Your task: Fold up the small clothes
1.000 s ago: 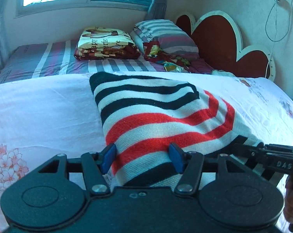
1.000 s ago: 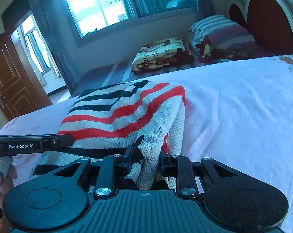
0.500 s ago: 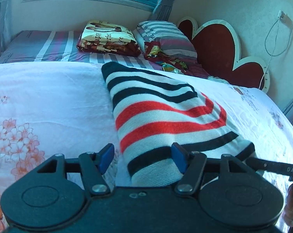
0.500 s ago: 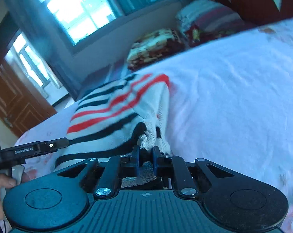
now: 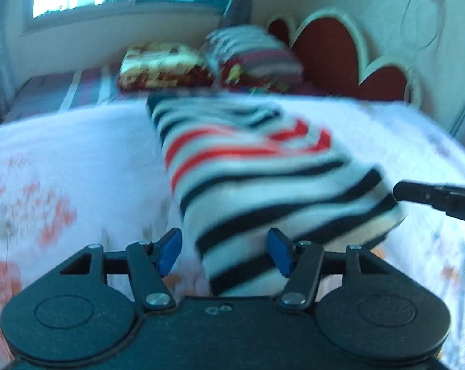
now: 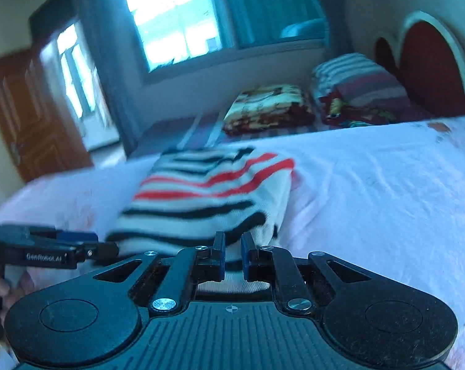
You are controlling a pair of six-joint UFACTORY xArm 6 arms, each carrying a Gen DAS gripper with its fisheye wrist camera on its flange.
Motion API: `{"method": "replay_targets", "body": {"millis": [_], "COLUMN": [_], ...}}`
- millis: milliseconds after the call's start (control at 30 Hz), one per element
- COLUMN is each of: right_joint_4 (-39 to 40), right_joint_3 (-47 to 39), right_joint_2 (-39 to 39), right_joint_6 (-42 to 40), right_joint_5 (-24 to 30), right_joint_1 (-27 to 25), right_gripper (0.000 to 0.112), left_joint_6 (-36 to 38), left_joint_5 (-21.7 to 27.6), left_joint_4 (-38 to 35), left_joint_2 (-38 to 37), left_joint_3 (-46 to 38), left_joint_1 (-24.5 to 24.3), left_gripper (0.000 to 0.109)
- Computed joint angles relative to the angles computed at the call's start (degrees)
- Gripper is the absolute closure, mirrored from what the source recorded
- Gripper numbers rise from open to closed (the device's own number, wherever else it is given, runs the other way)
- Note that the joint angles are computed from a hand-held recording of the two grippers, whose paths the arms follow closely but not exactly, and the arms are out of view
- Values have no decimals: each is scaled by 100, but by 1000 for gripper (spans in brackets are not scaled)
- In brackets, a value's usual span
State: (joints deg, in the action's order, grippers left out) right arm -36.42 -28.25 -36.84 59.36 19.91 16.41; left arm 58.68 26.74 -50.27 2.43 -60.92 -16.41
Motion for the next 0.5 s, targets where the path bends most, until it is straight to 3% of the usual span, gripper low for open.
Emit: {"method": "replay_targets", "body": {"millis": [67,133,233,400,500], "right_joint_4": [239,247,-464,155,723], "right_joint_3": [-110,7,-41,-855,-1251], "right_joint_2": [313,114,10,1393,2084], "right_joint_6": [-276,-273,235,-235,-928], "right_joint_5": [503,322,-316,-1244,-1353], "right_joint_1": [134,31,-351,-1107,-1180], "right_gripper": [101,101,101,101,101], "left_joint_6": [-34,-71,597,-333,-1073], "left_joint_5": [-87,96,34,211,443], "left_joint_4": [8,-34,-840,-215,417], "left_joint_2": [-9,-69,-112,1048,1743], "left_joint_3": [160,164,-71,-1648,-2422], "left_joint_1": [-19,88,170,94,51], "left_gripper": [46,48,51,49,50]}}
